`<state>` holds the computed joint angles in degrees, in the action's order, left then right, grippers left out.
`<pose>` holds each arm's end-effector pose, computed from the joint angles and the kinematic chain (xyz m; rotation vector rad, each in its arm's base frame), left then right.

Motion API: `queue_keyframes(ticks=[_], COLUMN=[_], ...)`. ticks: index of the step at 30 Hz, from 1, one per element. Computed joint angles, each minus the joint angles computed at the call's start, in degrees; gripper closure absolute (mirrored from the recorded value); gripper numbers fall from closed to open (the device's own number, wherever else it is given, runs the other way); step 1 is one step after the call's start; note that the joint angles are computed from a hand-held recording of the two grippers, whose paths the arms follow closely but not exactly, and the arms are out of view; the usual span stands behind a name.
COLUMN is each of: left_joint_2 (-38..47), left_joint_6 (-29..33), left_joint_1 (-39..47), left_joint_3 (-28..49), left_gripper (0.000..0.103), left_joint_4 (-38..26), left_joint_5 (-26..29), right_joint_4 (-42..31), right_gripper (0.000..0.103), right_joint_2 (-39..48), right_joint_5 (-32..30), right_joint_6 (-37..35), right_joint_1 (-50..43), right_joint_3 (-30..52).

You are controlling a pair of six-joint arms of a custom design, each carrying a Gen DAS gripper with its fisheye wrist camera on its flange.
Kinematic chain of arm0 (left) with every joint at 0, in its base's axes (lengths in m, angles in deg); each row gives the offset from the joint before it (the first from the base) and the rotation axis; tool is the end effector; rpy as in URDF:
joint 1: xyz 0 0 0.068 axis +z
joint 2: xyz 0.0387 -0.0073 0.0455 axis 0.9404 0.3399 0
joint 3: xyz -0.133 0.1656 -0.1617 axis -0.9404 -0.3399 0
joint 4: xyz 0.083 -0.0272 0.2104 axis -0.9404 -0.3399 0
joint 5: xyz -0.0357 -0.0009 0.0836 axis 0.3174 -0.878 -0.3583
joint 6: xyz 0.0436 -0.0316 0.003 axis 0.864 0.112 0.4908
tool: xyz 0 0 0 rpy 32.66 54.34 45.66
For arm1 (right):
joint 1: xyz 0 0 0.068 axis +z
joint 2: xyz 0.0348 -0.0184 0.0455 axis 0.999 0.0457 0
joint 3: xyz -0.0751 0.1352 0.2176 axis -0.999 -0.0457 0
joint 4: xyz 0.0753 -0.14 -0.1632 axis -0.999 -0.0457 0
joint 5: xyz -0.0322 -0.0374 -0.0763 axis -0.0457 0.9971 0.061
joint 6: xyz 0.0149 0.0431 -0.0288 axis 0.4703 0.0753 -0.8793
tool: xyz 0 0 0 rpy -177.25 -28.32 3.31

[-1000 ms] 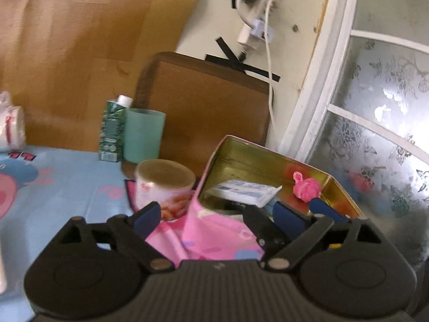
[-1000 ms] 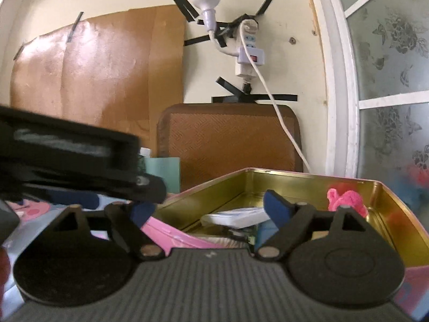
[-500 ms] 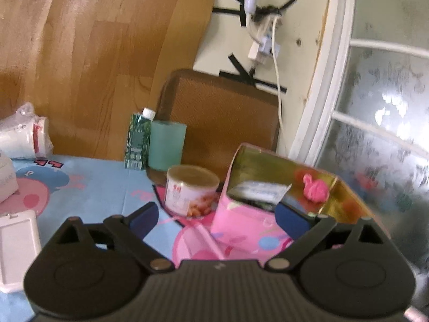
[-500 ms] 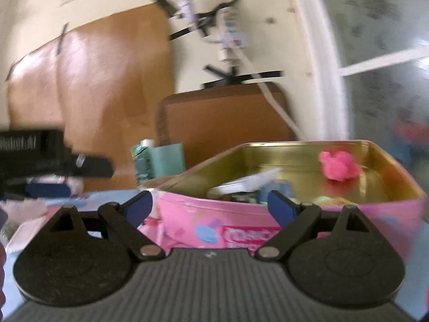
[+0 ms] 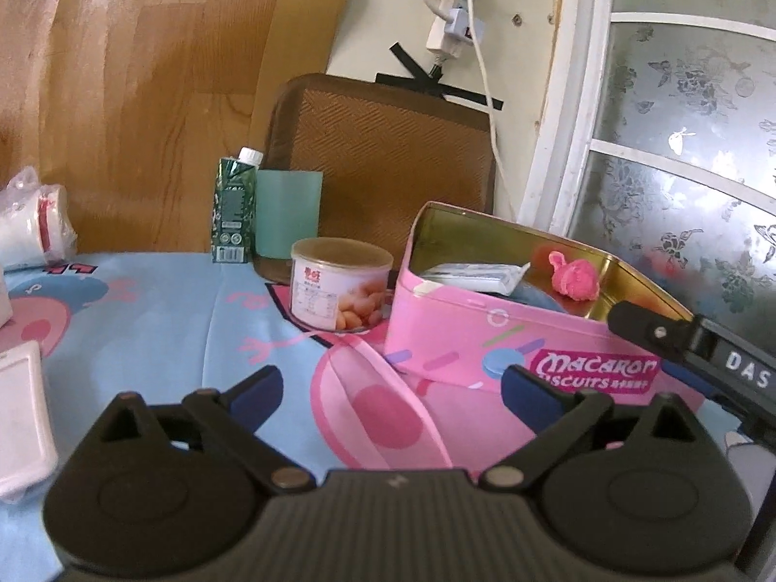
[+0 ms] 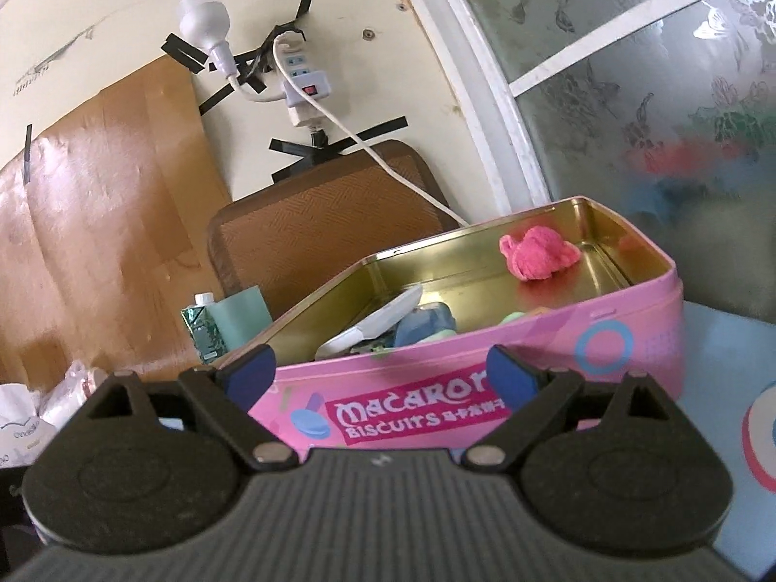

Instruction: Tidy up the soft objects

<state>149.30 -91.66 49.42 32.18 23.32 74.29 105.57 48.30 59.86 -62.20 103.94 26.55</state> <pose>0.3438 -0.1404 0.1659 0.4604 1.9777 -0.5625 0.2600 0.0579 0.1394 0.5277 1.6315 0.0648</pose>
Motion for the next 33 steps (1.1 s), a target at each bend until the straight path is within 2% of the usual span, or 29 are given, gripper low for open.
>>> queue_keyframes(ticks=[5, 12, 18, 23, 33], left_joint_2=[-0.38, -0.36, -0.48, -0.61, -0.42], left_joint_6=[0.32, 0.06, -0.08, -0.1, -0.5], left_joint_1=[0.02, 0.27, 0.44, 0.44, 0.47], left_joint_3=[-1.46, -1.87, -2.37, -2.36, -1.72], left_gripper=[0.0, 0.0, 0.0, 0.0, 0.0], left_joint_4=[2.66, 3.61, 4.41, 4.04, 3.18], left_joint_5=[0.59, 0.7, 0.58, 0.57, 0.28], right_joint_4=[-1.32, -7.3, -11.91, -12.07, -11.54], right_gripper=[0.006, 0.004, 0.004, 0.004, 0.004], right_joint_2=[-0.3, -1.66, -3.33, -3.06, -3.27], right_joint_5=[1.58, 2.85, 4.27, 4.81, 2.3], right_joint_6=[-0.26, 0.16, 4.08, 2.37, 3.42], right_joint_1=[0.87, 1.15, 0.92, 1.8, 0.32], right_joint_3=[0.41, 2.32, 2.43, 2.79, 2.38])
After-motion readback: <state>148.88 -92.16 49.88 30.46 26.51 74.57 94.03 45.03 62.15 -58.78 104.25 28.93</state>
